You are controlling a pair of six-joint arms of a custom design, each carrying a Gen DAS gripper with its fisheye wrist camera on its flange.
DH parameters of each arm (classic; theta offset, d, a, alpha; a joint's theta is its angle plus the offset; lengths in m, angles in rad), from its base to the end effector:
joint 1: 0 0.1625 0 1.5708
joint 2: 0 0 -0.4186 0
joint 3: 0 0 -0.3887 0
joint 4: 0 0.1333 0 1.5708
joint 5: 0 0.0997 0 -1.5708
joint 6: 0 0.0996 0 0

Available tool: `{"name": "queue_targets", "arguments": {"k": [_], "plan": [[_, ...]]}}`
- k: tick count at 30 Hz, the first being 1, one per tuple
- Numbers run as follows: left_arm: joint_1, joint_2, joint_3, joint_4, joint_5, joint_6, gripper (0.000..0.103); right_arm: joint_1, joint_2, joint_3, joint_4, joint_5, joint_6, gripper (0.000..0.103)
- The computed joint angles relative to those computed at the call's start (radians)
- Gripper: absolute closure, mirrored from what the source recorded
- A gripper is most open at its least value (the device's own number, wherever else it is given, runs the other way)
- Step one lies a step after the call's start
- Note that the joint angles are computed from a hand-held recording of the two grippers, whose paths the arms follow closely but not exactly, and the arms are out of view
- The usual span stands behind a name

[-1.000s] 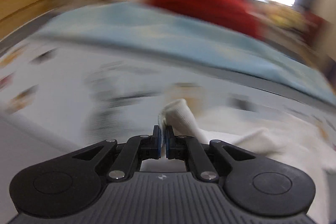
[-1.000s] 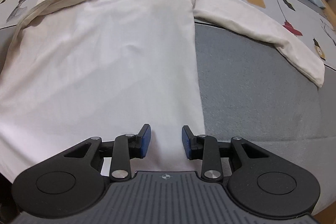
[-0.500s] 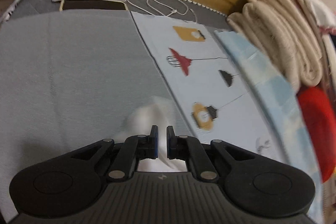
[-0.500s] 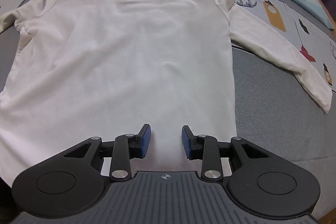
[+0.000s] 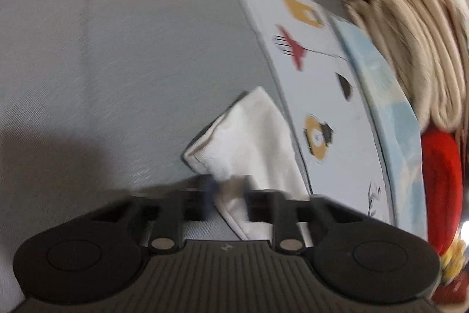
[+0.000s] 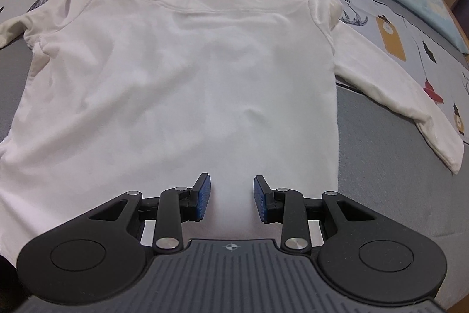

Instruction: Fold small clothes

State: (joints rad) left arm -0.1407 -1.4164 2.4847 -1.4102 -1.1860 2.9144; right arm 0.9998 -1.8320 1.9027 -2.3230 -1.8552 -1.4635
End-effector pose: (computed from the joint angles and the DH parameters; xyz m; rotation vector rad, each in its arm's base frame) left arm -0.2200 -0.1412 0.1106 -1.4508 1.7505 -1.5586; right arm -0.1369 -0.4080 0.5280 0.9316 -2.2312 0.1560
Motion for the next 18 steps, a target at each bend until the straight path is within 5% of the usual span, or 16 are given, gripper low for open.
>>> {"name": "queue_targets", "arguments": {"k": [4,7,10,14,18], "plan": [[0.063,0.152,-0.174,0.283,-0.138,0.047,0.099,0.008,-0.008,0.007,0.009,-0.003,0.007,0.069],[0.066,0.133,-0.183,0.265,-0.178,0.018,0.094,0.005,-0.006,-0.002,0.014,0.001,0.015,0.069],[0.14,0.19,-0.26,0.282,-0.205,0.11,0.083,0.002,0.004,-0.015,0.004,-0.008,0.021,0.069],[0.176,0.324,-0.402,0.347,-0.016,0.277,0.083,-0.012,0.014,-0.034,0.007,0.003,0.036,0.069],[0.23,0.357,-0.375,0.083,0.233,0.579,0.08,-0.031,0.037,-0.056,-0.014,-0.005,0.066,0.069]]}}
